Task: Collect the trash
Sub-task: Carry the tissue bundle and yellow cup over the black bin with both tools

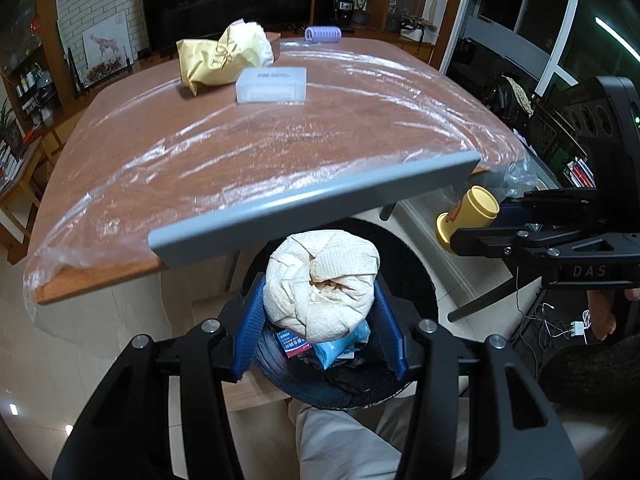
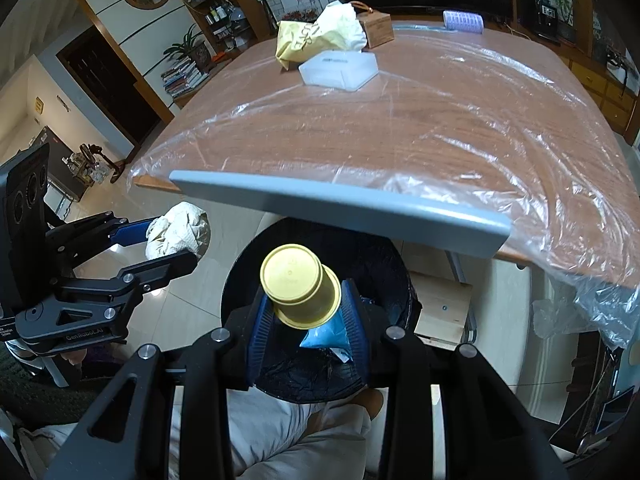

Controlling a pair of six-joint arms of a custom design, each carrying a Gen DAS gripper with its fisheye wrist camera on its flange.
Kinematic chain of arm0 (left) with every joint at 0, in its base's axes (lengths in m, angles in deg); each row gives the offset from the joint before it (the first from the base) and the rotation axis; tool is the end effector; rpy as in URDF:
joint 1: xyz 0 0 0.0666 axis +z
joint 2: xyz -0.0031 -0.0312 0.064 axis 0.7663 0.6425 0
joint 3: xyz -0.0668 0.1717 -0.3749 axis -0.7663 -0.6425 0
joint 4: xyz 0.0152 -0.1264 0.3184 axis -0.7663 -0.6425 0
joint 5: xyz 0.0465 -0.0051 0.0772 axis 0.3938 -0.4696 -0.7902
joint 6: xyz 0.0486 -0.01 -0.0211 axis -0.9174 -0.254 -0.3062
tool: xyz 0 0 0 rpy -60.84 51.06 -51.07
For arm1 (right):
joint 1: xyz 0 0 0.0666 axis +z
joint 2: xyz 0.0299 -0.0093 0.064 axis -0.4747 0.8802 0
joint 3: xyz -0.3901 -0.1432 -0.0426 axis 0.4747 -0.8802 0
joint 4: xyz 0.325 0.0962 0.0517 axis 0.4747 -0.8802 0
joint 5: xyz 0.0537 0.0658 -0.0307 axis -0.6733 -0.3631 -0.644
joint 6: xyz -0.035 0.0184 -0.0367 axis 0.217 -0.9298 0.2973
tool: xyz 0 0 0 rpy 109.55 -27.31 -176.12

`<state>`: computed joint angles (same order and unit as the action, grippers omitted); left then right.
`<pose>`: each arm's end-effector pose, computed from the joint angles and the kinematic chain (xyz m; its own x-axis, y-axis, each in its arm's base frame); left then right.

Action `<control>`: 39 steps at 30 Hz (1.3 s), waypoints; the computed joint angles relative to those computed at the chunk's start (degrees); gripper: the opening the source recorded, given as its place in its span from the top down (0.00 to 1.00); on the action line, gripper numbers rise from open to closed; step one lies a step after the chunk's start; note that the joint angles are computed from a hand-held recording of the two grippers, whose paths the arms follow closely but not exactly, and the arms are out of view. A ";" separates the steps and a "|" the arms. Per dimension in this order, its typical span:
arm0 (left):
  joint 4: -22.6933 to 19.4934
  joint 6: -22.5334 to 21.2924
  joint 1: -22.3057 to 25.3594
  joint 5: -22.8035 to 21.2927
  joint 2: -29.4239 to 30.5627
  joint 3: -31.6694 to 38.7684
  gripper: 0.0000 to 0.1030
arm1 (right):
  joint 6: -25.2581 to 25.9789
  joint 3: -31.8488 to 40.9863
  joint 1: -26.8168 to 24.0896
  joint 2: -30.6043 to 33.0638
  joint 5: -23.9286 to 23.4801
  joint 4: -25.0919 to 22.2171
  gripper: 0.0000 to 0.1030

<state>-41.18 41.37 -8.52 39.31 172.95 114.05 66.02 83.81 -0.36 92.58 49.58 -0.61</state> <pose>0.2851 -0.4428 0.5022 -0.8224 0.1290 -0.5541 0.2102 0.9739 -0.0852 0.3383 0.1914 0.4510 -0.8083 -0.3330 -0.4857 -0.5132 0.8027 0.3038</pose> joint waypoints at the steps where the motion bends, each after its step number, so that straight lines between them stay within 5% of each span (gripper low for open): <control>1: 0.01 0.14 -0.04 0.15 -0.03 -0.26 0.50 | 0.07 -0.09 0.13 0.03 0.06 -0.04 0.66; 39: 1.28 0.66 1.31 5.49 0.68 -6.86 0.50 | 0.41 -1.76 1.51 5.98 0.29 -0.07 0.66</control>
<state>-39.90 42.03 -7.21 44.80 173.63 107.19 66.43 82.05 1.14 98.56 49.87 -0.68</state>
